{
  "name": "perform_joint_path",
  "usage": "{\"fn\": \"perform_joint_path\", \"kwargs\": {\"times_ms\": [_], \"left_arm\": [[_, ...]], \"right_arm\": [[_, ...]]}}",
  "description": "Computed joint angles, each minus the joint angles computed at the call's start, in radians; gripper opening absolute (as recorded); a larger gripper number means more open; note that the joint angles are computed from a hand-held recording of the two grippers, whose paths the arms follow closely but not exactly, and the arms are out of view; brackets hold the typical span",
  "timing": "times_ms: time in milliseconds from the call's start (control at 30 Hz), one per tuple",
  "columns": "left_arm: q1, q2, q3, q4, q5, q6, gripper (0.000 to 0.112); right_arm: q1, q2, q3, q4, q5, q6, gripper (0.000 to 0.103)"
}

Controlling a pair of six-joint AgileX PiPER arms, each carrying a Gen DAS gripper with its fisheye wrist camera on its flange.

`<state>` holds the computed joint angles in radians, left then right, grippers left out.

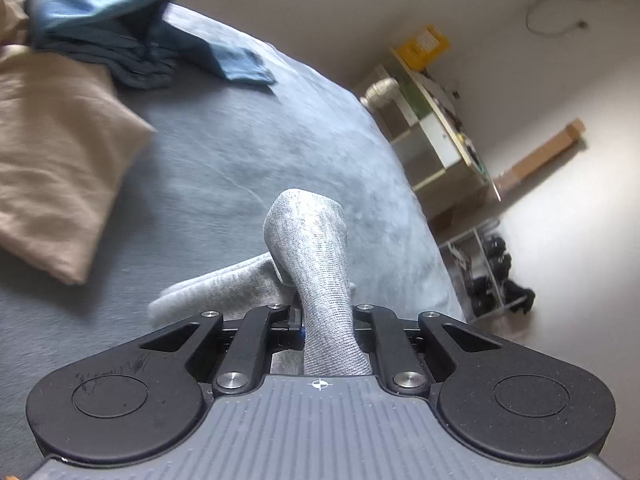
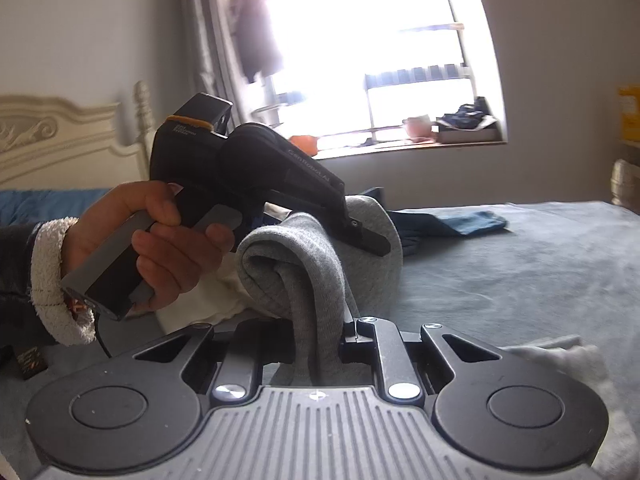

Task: Fold clothes
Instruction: 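Open the left gripper and release the sweatshirt while the right gripper holds its fold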

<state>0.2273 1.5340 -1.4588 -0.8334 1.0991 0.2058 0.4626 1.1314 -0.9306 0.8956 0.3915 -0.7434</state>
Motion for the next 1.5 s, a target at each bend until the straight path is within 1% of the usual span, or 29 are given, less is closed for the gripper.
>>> {"fn": "perform_joint_path", "kwargs": {"times_ms": [33, 67, 100, 133, 167, 200, 233, 267, 367, 433, 567, 667, 733, 800, 833, 933, 1000, 1100, 1233, 1300, 1367, 1433, 1500], "left_arm": [[-0.041, 0.023, -0.021, 0.010, -0.015, -0.001, 0.009], [-0.081, 0.051, -0.046, 0.010, -0.023, 0.021, 0.012], [-0.120, 0.087, -0.083, 0.016, -0.011, 0.051, 0.021], [-0.160, 0.112, -0.111, 0.046, -0.011, 0.041, 0.024], [-0.191, 0.119, -0.115, 0.073, -0.024, 0.026, 0.032], [-0.221, 0.125, -0.116, 0.100, -0.038, 0.011, 0.037], [-0.238, 0.117, -0.093, 0.099, -0.062, 0.036, 0.039], [-0.237, 0.097, -0.051, 0.073, -0.080, 0.090, 0.040], [-0.214, 0.059, 0.025, 0.010, -0.086, 0.218, 0.043], [-0.190, 0.030, 0.068, -0.006, -0.087, 0.278, 0.043], [-0.138, -0.038, 0.169, 0.008, -0.072, 0.372, 0.043], [-0.120, -0.108, 0.268, 0.038, -0.091, 0.435, 0.043], [-0.107, -0.152, 0.336, 0.028, -0.108, 0.478, 0.043], [-0.109, -0.186, 0.392, 0.027, -0.133, 0.500, 0.043], [-0.114, -0.192, 0.408, 0.032, -0.144, 0.503, 0.043], [-0.124, -0.207, 0.443, 0.047, -0.170, 0.510, 0.043], [-0.114, -0.233, 0.458, 0.021, -0.173, 0.549, 0.043], [-0.085, -0.256, 0.474, -0.049, -0.154, 0.627, 0.043], [-0.126, -0.278, 0.509, -0.055, -0.184, 0.647, 0.043], [-0.162, -0.299, 0.536, -0.057, -0.212, 0.676, 0.043], [-0.222, -0.323, 0.564, -0.036, -0.261, 0.704, 0.043], [-0.298, -0.334, 0.594, 0.017, -0.332, 0.696, 0.043], [-0.383, -0.353, 0.635, 0.100, -0.427, 0.654, 0.043]], "right_arm": [[-0.049, -0.009, 0.009, 0.036, 0.021, -0.023, 0.018], [-0.100, -0.017, 0.018, 0.073, 0.046, -0.046, 0.018], [-0.156, -0.022, 0.027, 0.113, 0.070, -0.071, 0.017], [-0.216, -0.025, 0.038, 0.147, 0.097, -0.089, 0.017], [-0.271, -0.024, 0.047, 0.166, 0.122, -0.091, 0.017], [-0.330, -0.021, 0.059, 0.182, 0.151, -0.086, 0.017], [-0.394, -0.020, 0.079, 0.197, 0.184, -0.077, 0.017], [-0.452, -0.019, 0.105, 0.215, 0.209, -0.070, 0.017], [-0.599, 0.022, 0.175, 0.291, 0.268, -0.067, 0.017], [-0.685, 0.073, 0.201, 0.339, 0.327, -0.052, 0.017], [-0.812, 0.169, 0.236, 0.450, 0.444, -0.018, 0.017], [-0.841, 0.188, 0.222, 0.480, 0.493, -0.004, 0.016], [-0.861, 0.187, 0.206, 0.527, 0.533, -0.019, 0.016], [-0.863, 0.175, 0.188, 0.544, 0.534, -0.043, 0.015], [-0.862, 0.175, 0.186, 0.527, 0.522, -0.042, 0.015], [-0.877, 0.207, 0.222, 0.505, 0.490, 0.032, 0.015], [-0.899, 0.213, 0.247, 0.542, 0.501, 0.039, 0.015], [-0.905, 0.195, 0.239, 0.570, 0.536, -0.011, 0.015], [-0.922, 0.231, 0.273, 0.566, 0.522, -0.008, 0.015], [-0.937, 0.240, 0.290, 0.577, 0.529, -0.027, 0.015], [-0.948, 0.246, 0.298, 0.586, 0.543, -0.047, 0.015], [-0.960, 0.262, 0.298, 0.591, 0.564, -0.062, 0.015], [-0.988, 0.308, 0.273, 0.570, 0.618, -0.048, 0.016]]}}
